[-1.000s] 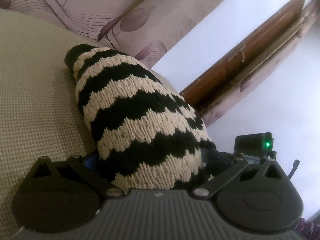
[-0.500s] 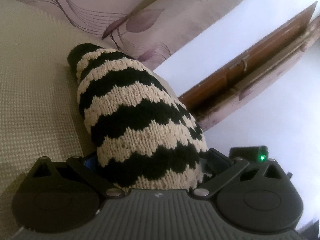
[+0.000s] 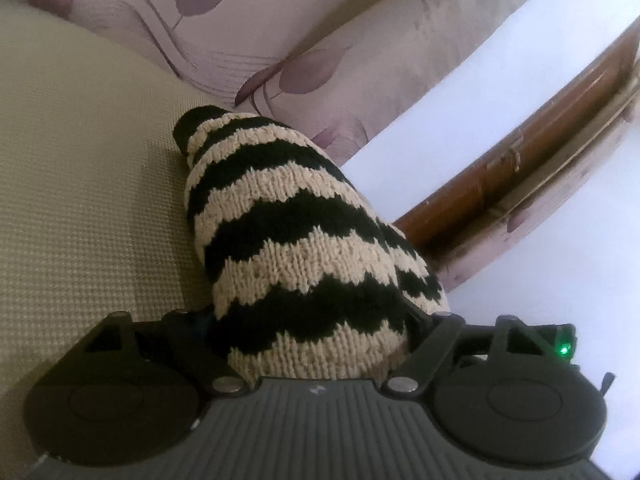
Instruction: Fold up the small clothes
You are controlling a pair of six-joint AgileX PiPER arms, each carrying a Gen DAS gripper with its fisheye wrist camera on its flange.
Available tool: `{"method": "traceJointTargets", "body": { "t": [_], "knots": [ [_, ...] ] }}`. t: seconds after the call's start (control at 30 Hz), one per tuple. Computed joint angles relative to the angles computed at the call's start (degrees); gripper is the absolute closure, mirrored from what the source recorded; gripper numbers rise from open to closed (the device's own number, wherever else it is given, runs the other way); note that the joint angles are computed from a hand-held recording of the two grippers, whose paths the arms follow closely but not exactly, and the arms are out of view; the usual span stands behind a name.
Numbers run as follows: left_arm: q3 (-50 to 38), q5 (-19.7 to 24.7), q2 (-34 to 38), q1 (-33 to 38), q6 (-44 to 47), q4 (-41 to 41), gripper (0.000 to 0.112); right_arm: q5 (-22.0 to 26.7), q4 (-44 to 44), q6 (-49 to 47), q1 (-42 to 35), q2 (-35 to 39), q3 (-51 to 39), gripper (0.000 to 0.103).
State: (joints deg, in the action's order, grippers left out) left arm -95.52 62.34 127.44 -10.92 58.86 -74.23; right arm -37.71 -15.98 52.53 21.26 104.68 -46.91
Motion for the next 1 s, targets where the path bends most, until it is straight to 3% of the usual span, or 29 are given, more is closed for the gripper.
{"method": "traceJointTargets", "body": {
  "t": [0.1, 0.3, 0.73, 0.8, 1.0],
  "knots": [
    [2.6, -0.82, -2.43, 0.48, -0.46, 0.25, 0.036, -1.53, 3.43, -1.55, 1.46, -0.39, 1.1, 0.044],
    [10.55, -3.01, -10.58, 2.25, 3.14, 0.16, 0.037, 0.17, 13.19, -8.85, 7.72, -2.5, 0.74, 0.045],
    [24.28, 1.12, -27.45, 13.66, 5.74, 2.95, 0.037, 2.58, 35.76, -25.91, 23.43, -6.44, -2.34, 0.046],
    [26.22, 2.0, -29.97, 15.88, 6.04, 3.6, 0.037, 5.52, 37.88, -24.75, 25.45, -7.38, -3.51, 0.046],
    [30.14, 4.98, -34.89, 22.0, 7.33, 5.32, 0.037, 5.47, 47.07, -32.45, 31.57, -7.05, -5.81, 0.046]
  ]
}}
